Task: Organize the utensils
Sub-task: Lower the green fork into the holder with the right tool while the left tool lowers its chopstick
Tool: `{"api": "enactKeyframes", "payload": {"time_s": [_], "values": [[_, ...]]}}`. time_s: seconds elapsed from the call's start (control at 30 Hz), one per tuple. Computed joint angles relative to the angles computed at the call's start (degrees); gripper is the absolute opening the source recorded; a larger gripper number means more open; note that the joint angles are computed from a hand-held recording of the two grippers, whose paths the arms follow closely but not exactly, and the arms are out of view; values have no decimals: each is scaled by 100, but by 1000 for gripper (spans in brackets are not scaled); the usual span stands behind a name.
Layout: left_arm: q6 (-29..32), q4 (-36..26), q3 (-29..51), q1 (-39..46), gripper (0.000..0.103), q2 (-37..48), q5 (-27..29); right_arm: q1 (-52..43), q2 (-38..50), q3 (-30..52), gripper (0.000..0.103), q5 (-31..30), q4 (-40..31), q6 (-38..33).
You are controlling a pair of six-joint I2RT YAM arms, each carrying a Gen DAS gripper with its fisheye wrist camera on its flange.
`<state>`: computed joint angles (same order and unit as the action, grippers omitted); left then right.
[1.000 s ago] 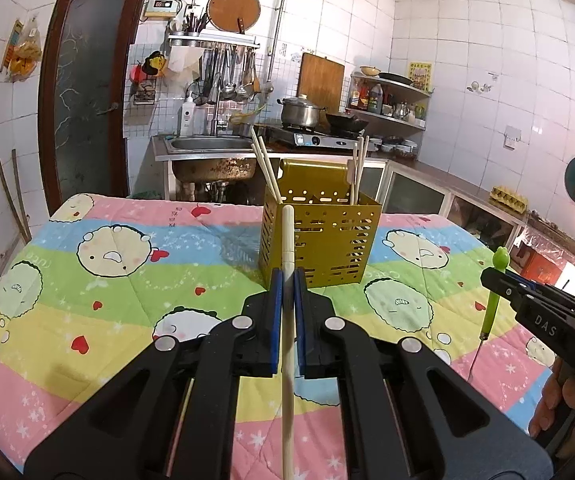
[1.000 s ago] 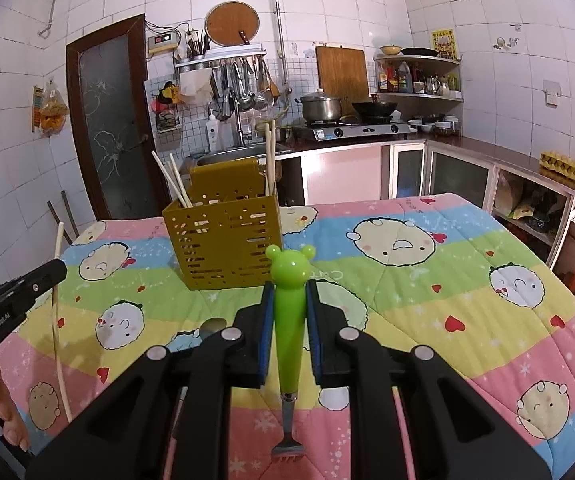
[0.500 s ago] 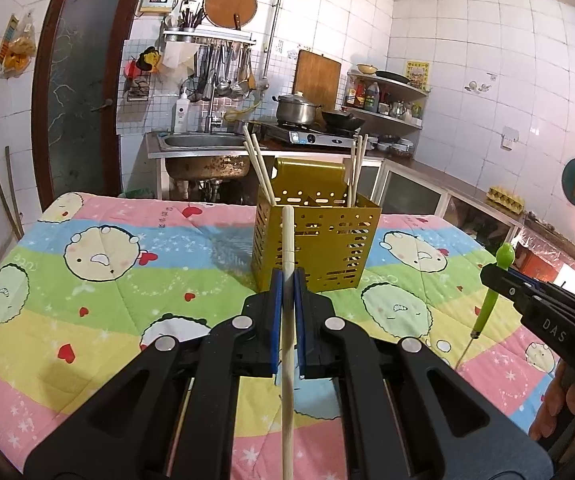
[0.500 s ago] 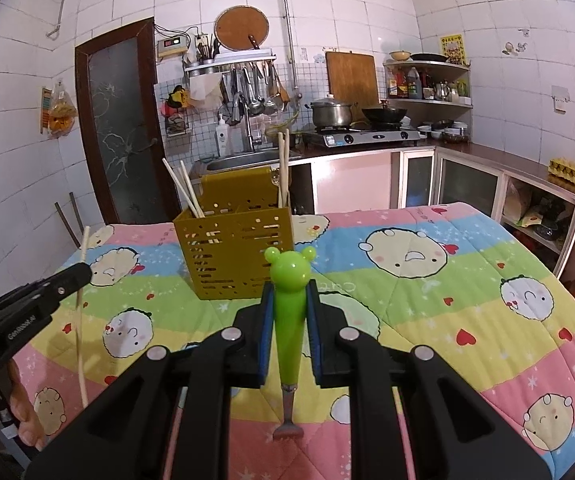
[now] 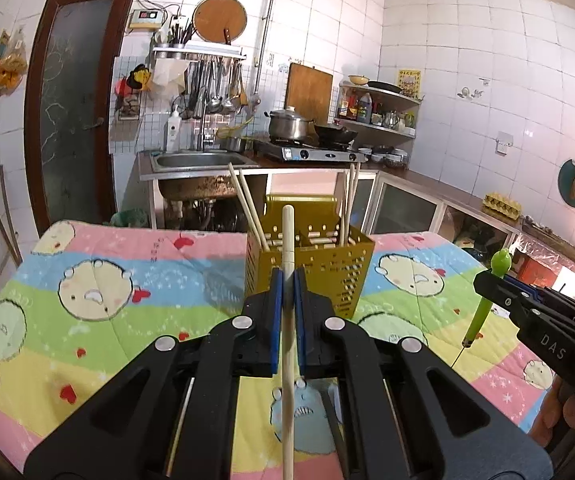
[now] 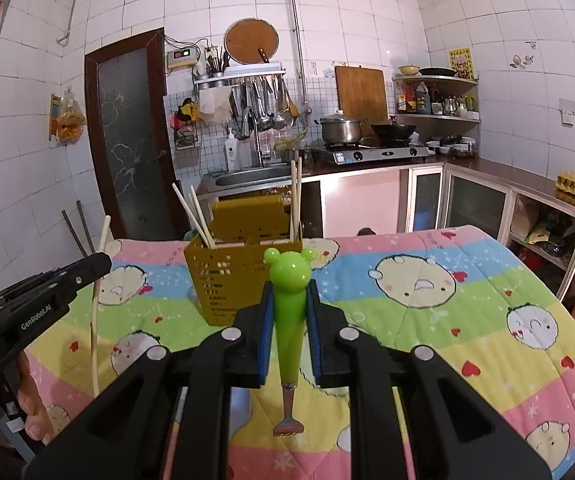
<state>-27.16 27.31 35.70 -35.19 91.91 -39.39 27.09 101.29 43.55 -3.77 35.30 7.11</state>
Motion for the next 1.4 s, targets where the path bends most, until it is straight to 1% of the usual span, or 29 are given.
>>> {"api": "enactKeyframes", "payload": {"time_s": [0.17,0.3,0.4,0.53,0.63,0.87,1.0,1.1,1.2,1.33,1.4], "values": [[175,-225,289,296,4,-135,213,-35,99,554,16,-82,-406,31],[438,-174,591,530,4,-93,347,-60,167,1044,16,-69,-717,-23],[602,-99,868,676,4,-2,493,-97,283,1605,16,-121,-1065,3],[996,37,1386,917,4,233,646,-98,495,2347,16,-46,-1425,-29],[1176,19,1863,1126,4,461,759,-100,850,3168,16,-43,-1839,-17],[1254,-152,3204,1685,5,1274,1044,-89,1618,4663,16,-51,-2504,-39],[1329,-389,4228,1935,5,1972,1224,-80,2127,5530,16,-51,-2829,-90],[1448,-376,4702,2012,5,2426,1237,-59,2535,6121,16,-83,-3053,-72],[1458,-324,4972,2075,5,2837,1248,-24,2891,6535,16,-122,-3250,-60],[1386,-12,4931,2156,4,3209,1358,-10,3408,7106,16,-144,-3649,-58],[1435,139,4903,2163,5,3345,1346,-21,3530,7170,16,-175,-3705,-14]]}}
